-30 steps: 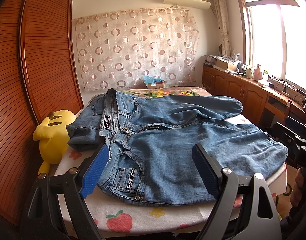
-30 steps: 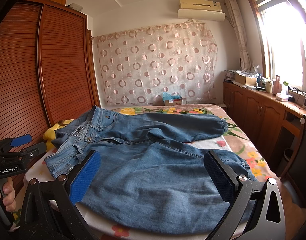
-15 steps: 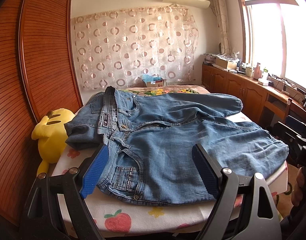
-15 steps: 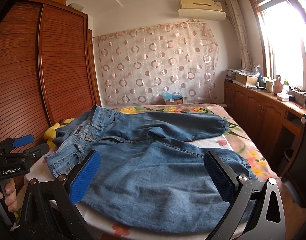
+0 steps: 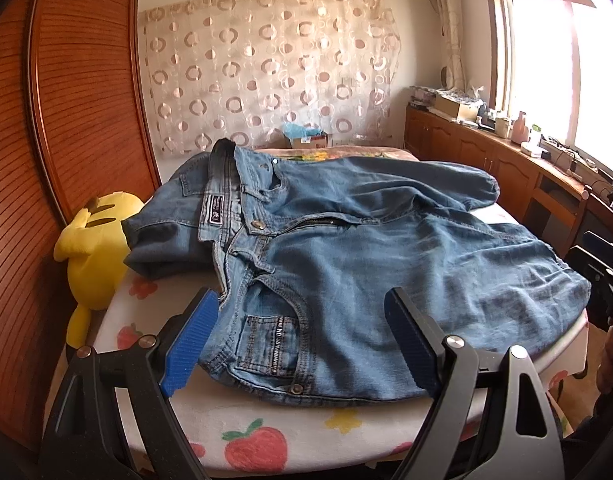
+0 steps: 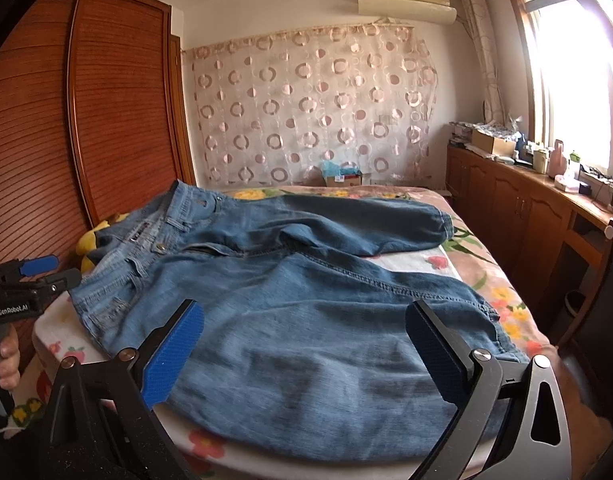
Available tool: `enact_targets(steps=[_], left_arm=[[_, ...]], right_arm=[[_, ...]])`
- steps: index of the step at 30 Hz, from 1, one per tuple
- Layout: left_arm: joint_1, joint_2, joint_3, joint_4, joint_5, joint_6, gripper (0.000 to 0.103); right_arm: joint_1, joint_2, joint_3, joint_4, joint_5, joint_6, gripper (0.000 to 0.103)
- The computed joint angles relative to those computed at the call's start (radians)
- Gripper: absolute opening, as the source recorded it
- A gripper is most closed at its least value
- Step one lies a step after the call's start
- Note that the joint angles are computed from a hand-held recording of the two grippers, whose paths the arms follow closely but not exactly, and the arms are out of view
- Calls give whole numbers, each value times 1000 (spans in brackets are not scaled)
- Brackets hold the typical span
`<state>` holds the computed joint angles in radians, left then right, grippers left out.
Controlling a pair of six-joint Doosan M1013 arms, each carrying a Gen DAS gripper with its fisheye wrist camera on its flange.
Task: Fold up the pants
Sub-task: 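Lower the left tool to the jeans waistband and close on it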
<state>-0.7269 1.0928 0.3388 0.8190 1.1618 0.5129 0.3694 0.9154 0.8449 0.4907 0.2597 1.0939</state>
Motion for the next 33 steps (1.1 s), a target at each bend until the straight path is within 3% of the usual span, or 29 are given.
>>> enact_targets(steps=[11, 21, 33], left_arm=[[26, -55, 139, -20, -34, -53, 86], [47, -104, 257, -26, -32, -128, 86], [67, -86, 251, -76, 9, -124, 86]], right_arm=[[-13, 12, -37, -152, 92, 129, 91], [-27, -28, 18, -210, 131, 167, 89], [-47, -112, 144, -456, 156, 427, 86]])
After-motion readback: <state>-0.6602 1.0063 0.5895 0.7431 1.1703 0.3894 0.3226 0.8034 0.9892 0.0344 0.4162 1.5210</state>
